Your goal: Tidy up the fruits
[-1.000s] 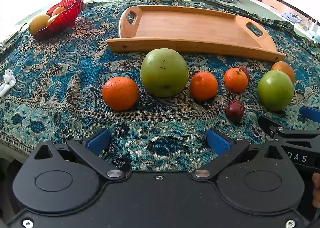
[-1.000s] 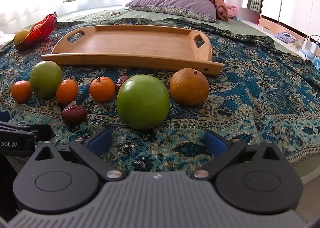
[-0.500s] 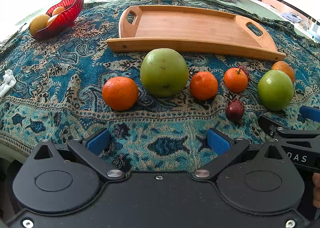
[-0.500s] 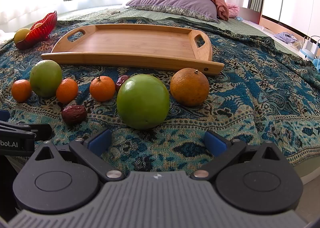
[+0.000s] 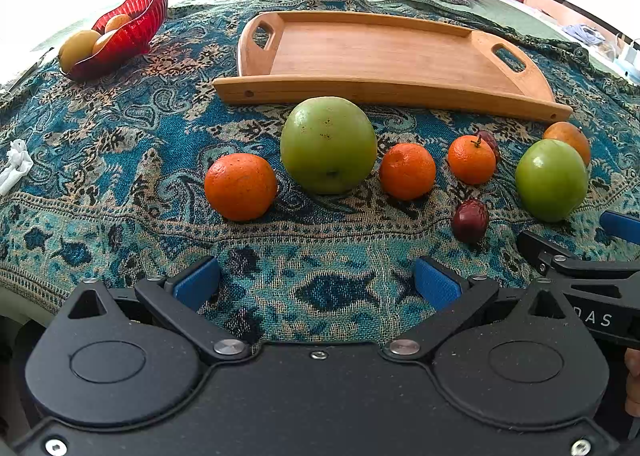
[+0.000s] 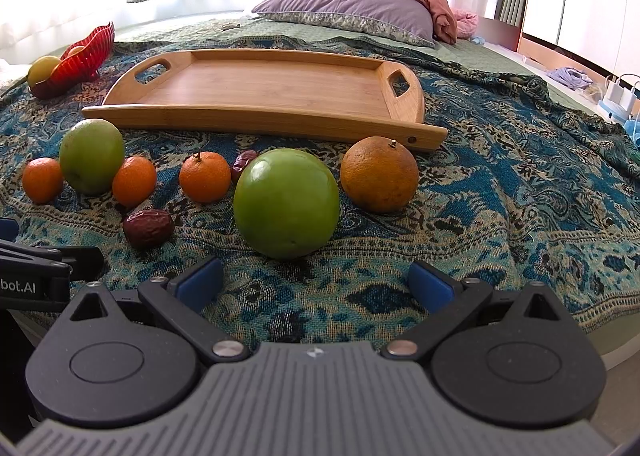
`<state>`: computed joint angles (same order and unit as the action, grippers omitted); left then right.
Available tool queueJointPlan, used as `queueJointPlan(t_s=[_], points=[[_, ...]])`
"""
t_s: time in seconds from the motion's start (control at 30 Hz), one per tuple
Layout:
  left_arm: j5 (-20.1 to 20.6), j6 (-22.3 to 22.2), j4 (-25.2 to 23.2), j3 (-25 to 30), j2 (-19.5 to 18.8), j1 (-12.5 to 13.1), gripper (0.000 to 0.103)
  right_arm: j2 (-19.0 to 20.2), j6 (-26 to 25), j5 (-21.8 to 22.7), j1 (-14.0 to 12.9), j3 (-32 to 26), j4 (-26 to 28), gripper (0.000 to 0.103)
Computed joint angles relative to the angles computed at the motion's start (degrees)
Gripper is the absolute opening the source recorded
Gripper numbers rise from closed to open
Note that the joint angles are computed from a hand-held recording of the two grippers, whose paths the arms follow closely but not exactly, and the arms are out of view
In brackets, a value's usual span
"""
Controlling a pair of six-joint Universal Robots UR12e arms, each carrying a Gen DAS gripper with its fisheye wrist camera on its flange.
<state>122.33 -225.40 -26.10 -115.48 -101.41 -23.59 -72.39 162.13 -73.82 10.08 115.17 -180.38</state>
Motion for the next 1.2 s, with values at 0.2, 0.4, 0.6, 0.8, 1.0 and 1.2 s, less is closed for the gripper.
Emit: queueJointPlan(t_s=[0.2, 0.4, 0.6, 0.8, 1.0, 1.2], points=[[0.0, 0.0, 0.0, 0.0, 0.0, 0.0, 0.103, -0.01, 0.03, -0.04, 0.01, 0.09, -0.26, 0.103], [0.05, 0.02, -0.01, 0.01, -0.01, -0.01, 0.103, -0.01, 0.01, -0.09, 0.01, 0.15, -0.48, 0.103], [0.05, 0.02, -0.01, 0.01, -0.01, -0.01, 0.103, -0.03, 0.01, -0.09, 0.0, 0.18, -0.51, 0.103], [0.05, 0.02, -0.01, 0.01, -0.01, -0.01, 0.103, -0.06, -0.05, -0.11, -0.03, 0.31, -0.82, 0.103], [0.11, 0.04, 0.0, 0.01, -0.02, -0.02, 0.103, -0.04, -0.03, -0.14, -0.03, 0.31, -0.86, 0.103], [0.18, 0.07, 0.05, 0.0, -0.04, -0.04, 0.103, -0.05, -0.03, -0.16, -0.02, 0.3, -0.89, 0.103]])
